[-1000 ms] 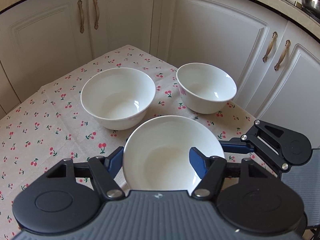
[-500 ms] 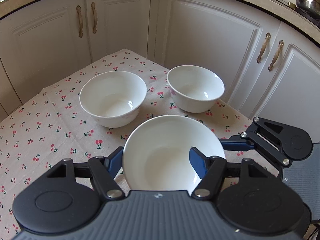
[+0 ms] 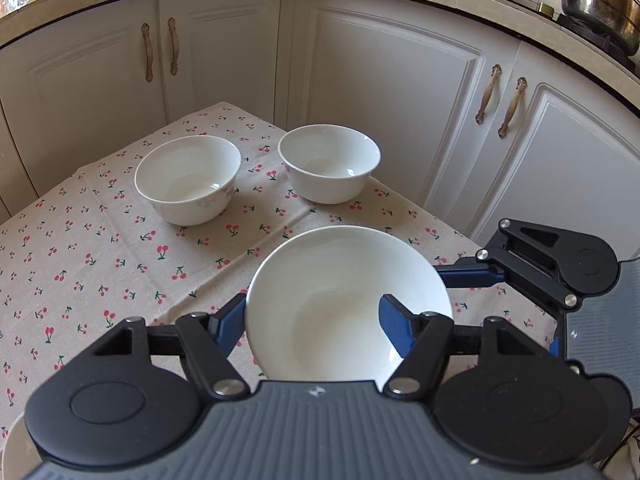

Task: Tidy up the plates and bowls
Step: 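Lift the white bowl with the left gripper over the pink-flowered bowl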

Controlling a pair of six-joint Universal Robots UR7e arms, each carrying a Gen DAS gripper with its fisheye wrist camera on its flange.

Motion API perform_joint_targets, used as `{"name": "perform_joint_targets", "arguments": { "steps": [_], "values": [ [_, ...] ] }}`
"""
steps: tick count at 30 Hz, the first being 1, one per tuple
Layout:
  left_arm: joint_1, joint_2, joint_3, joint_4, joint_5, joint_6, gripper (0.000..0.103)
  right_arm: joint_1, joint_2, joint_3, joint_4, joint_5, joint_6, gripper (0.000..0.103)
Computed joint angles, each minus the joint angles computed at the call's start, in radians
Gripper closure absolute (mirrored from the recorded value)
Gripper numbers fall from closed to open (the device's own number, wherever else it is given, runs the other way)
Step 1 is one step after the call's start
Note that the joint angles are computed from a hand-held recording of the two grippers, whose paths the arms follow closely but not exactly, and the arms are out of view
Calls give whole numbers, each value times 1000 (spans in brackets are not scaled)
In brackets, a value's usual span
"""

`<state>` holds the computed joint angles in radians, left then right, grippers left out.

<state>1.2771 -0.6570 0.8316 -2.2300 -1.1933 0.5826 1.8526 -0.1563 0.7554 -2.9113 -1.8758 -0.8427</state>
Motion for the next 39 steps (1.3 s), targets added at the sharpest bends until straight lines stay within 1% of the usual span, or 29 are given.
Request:
{"name": "perform_joint_targets", "arguments": {
  "steps": [7, 10, 14, 24, 32, 34, 35, 36, 37, 38, 39],
  "values": [
    [-7, -69, 151, -55, -18, -25, 32, -7, -93, 168, -34, -4, 12, 17],
    [-8, -85, 190, -59, -19, -34, 32, -9, -121, 222, -34, -11, 20, 17],
    [-9, -97, 220, -66, -17, -42, 32, -11, -137, 261, -43, -21, 19, 17],
    [-7, -103, 237, -68, -24, -53, 31, -20, -151, 278, -19, -15, 42, 17],
    [-5, -103, 240, -68, -35, -55, 28, -21, -152, 284, -18, -16, 47, 17],
    [-4, -102, 236, -59, -37, -60, 23, -22, -153, 285, -17, -11, 47, 16],
    [-4, -101, 235, -58, -39, -59, 23, -24, -156, 285, -11, -2, 51, 13],
    [-4, -101, 234, -58, -40, -57, 22, -26, -160, 288, -6, 11, 60, 6],
    [-5, -103, 237, -66, -39, -51, 19, -27, -166, 296, -12, 27, 66, 2],
    [-7, -107, 244, -78, -38, -43, 17, -29, -171, 303, -18, 40, 64, 0],
    [-9, -111, 249, -87, -43, -35, 17, -29, -177, 311, -25, 51, 58, 0]
  ]
}}
